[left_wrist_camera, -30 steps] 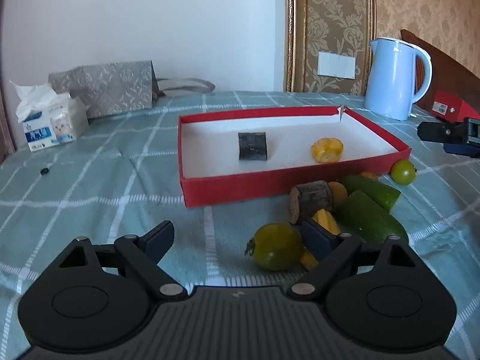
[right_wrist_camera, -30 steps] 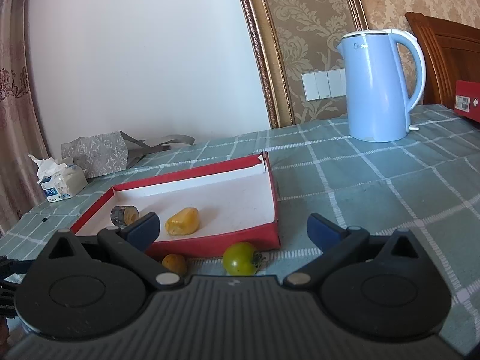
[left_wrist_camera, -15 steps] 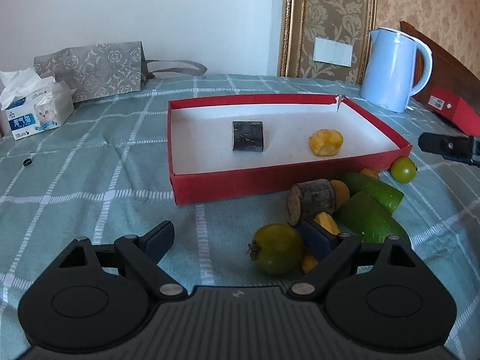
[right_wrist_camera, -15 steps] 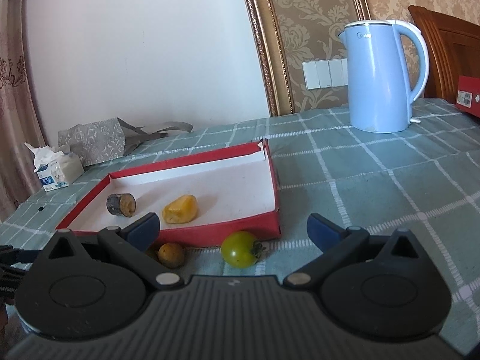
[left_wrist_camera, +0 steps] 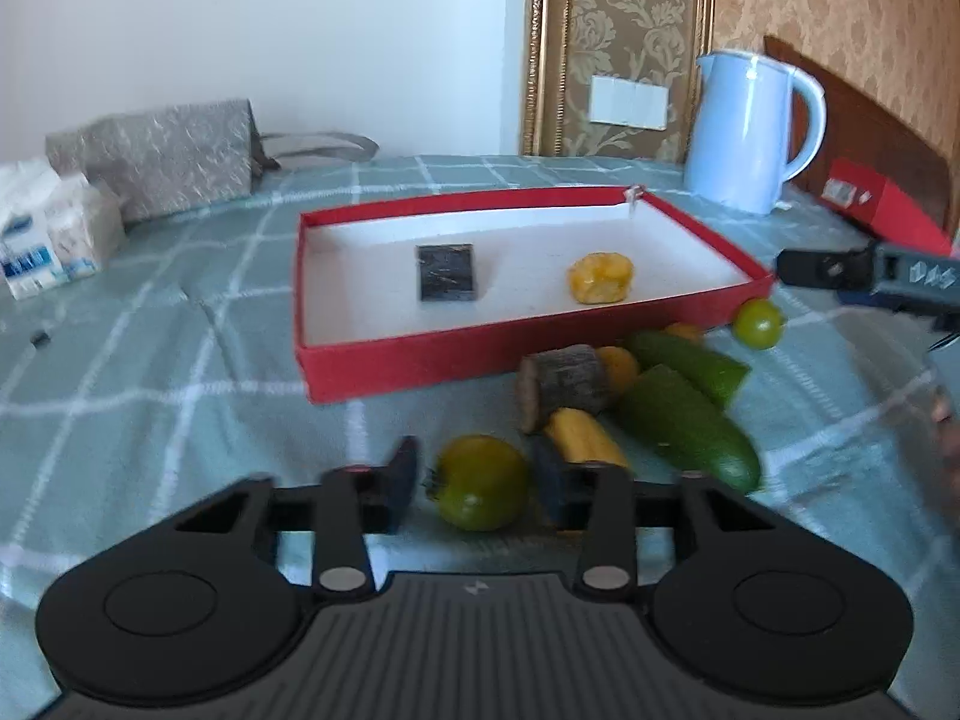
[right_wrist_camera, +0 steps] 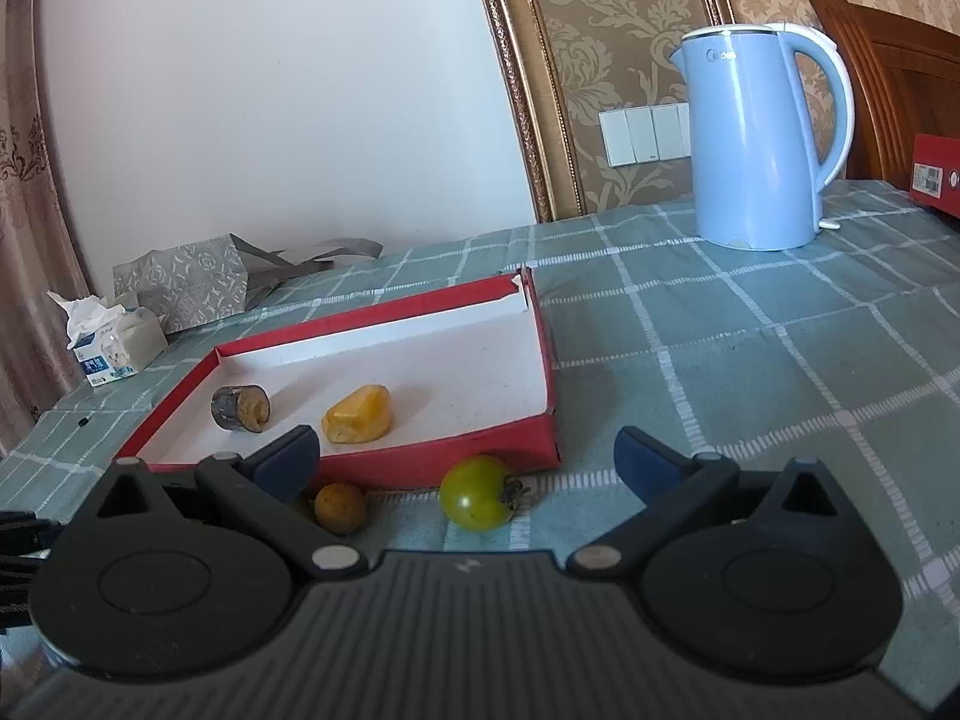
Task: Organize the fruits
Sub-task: 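Close the left tool on the green tomato beside the cylinder, then carry the green tomato with the left tool and release it in the tray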
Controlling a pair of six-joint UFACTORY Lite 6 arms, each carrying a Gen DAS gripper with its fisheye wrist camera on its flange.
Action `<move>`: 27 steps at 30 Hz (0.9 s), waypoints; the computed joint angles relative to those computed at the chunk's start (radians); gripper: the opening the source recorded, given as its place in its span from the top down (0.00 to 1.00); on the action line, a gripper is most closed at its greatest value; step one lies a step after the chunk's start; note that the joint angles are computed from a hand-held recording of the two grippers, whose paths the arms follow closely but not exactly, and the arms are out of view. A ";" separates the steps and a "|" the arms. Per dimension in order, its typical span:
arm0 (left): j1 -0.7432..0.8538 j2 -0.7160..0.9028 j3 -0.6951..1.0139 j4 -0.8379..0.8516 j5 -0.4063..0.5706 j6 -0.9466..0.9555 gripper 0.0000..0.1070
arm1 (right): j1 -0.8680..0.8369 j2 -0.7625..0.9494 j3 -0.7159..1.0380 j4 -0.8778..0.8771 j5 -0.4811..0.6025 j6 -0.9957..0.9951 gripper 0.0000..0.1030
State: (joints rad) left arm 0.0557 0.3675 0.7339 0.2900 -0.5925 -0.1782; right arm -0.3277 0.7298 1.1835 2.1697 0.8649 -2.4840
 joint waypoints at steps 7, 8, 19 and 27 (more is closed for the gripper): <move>-0.017 -0.004 -0.046 -0.082 -0.068 0.064 0.68 | -0.006 -0.008 -0.016 0.017 0.025 -0.023 0.00; -0.016 -0.004 -0.051 -0.084 -0.080 0.061 0.68 | -0.006 -0.010 -0.020 0.032 0.029 -0.033 0.00; 0.024 -0.014 -0.068 -0.067 -0.141 0.013 0.68 | 0.009 -0.047 -0.074 0.295 -0.021 -0.297 0.00; 0.038 0.007 -0.058 -0.023 -0.141 -0.012 0.68 | 0.076 -0.066 -0.150 0.438 -0.020 -0.598 0.10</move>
State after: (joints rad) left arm 0.0936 0.3743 0.6754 0.2666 -0.7339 -0.1903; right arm -0.2521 0.6635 1.0335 2.6080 0.8445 -3.0815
